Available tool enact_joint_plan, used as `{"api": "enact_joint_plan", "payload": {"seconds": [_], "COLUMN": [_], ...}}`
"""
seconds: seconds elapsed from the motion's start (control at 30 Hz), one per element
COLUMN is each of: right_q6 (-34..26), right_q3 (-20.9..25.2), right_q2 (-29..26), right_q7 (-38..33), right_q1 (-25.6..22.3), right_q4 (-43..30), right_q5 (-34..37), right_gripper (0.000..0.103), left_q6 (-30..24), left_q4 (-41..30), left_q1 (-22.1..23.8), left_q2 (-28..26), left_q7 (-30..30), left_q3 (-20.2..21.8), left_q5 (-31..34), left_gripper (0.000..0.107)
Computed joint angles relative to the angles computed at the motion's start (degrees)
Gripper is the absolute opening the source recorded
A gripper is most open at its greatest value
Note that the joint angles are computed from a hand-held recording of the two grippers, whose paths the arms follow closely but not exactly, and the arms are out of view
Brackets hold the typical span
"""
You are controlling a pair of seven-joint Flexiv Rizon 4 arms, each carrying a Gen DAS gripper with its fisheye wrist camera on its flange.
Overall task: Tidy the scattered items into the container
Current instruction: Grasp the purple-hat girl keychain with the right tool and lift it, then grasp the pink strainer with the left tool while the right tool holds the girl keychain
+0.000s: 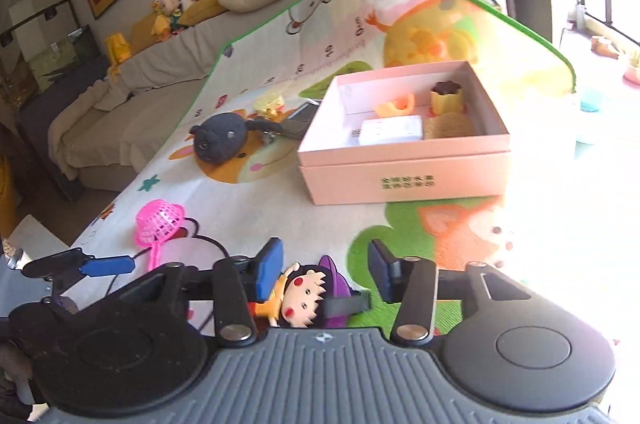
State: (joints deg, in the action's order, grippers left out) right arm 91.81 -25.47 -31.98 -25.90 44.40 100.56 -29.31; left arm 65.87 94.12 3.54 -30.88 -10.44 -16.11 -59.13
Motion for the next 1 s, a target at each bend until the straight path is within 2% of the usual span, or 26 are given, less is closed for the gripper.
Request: {"api": "enact_joint_plan", "payload": {"seconds": [0.07,0.17,0.23,0.47,0.53,0.63,0.7,0.77,0.8,0.83,0.87,0.93,0.97,1.0], "right_q6": [1.7,2.8,1.8,3.4,2.5,2.4,2.9,3.4,3.2,2.8,2.5,2.9,3.5,3.9], "right_q3": [-5.5,-6.5,-6.4,6.8,8.2,5.8,2.5,-2.3,-4.4,-6.5,-8.3,-11.1,-12.6,-13.8], "right_q2": [1.0,1.6,1.6,1.4,1.1,0.8,0.5,-0.1,-0.4,-0.8,-1.2,-2.0,-2.6,-3.2], "right_q7": [2.1,0.5,-1.4,-3.3,-2.5,-0.1,1.5,2.5,2.7,2.8,3.0,3.0,2.9,2.6], "right_q1": [4.2,5.2,5.5,-5.1,-6.2,-4.4,-1.7,2.2,3.9,5.7,7.2,9.6,10.9,12.1], "right_q4": [4.2,7.0,7.6,5.3,4.5,5.0,5.9,6.8,7.1,7.2,7.3,7.4,7.5,7.4], "right_q5": [0.2,1.8,2.3,9.4,11.2,12.4,12.9,13.1,13.1,13.1,13.0,13.0,13.2,13.7], "right_gripper": [0.062,0.068,0.069,0.07,0.073,0.079,0.086,0.089,0.09,0.092,0.094,0.098,0.099,0.1], "left_q6": [-2.0,-4.4,-4.3,-7.4,-8.3,-16.6,-22.9,-26.0,-25.3,-21.1,-14.3,4.3,11.8,18.1], "left_q4": [-1.4,-4.1,-6.4,-14.4,-14.5,-13.8,-12.9,-11.2,-10.3,-8.5,-6.6,-4.2,-4.6,-6.3], "left_q1": [-0.9,-2.2,-3.5,-4.3,-3.7,-1.4,-0.1,0.2,-0.2,-1.2,-2.6,-5.8,-7.4,-9.8], "left_q2": [-1.1,-3.4,-5.2,-10.7,-10.8,-9.5,-8.4,-6.9,-6.1,-5.0,-4.1,-4.2,-5.3,-7.3], "left_q7": [-0.7,-1.2,-2.6,-9.8,-10.5,-10.0,-8.1,-6.2,-5.8,-5.5,-5.3,-5.6,-8.6,-13.3], "left_q3": [0.3,0.7,1.4,0.8,-0.4,-2.5,-2.9,-2.2,-1.4,-0.3,0.7,2.0,3.6,7.1], "left_q5": [2.7,7.9,11.7,19.3,19.1,17.5,16.0,14.7,14.0,12.9,11.8,10.5,11.9,14.0], "left_gripper": [0.103,0.103,0.103,0.103,0.103,0.103,0.103,0.103,0.103,0.103,0.103,0.103,0.103,0.103]}}
